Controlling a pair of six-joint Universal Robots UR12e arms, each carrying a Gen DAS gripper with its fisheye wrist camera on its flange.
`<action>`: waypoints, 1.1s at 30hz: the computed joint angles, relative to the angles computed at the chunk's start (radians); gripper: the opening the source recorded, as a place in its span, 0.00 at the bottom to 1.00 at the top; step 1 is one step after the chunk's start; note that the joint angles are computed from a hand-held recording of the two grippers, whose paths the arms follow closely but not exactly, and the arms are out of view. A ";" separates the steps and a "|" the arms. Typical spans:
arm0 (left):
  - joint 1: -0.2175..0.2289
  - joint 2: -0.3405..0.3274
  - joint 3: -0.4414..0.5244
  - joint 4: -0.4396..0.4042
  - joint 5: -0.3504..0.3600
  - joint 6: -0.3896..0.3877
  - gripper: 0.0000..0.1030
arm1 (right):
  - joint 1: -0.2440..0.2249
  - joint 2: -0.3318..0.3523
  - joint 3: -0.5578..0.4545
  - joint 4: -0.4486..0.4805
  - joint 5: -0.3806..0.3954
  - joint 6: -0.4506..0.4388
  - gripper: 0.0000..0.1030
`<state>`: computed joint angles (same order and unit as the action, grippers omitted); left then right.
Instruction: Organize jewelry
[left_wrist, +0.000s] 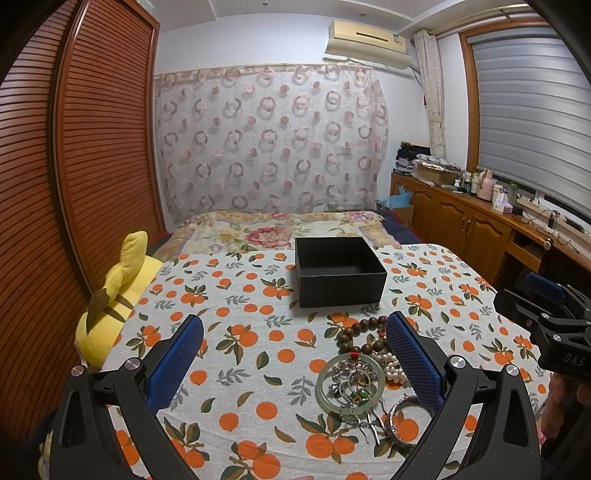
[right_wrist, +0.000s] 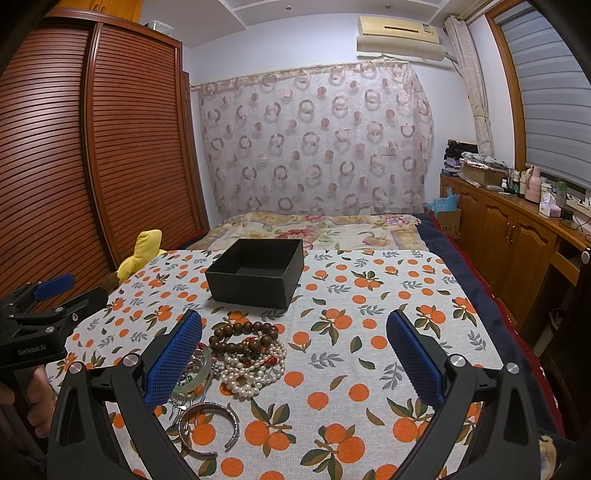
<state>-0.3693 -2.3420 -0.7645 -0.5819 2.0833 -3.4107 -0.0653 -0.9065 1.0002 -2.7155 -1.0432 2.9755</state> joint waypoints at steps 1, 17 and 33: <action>-0.002 -0.003 0.006 0.001 0.005 0.002 0.93 | 0.000 0.000 -0.001 0.002 0.001 0.001 0.98; -0.002 -0.004 0.004 -0.003 -0.002 -0.001 0.93 | 0.005 0.008 -0.008 0.013 -0.003 -0.002 0.98; 0.019 0.026 -0.080 -0.026 -0.059 -0.041 0.93 | 0.010 0.007 -0.007 0.076 0.002 -0.051 0.98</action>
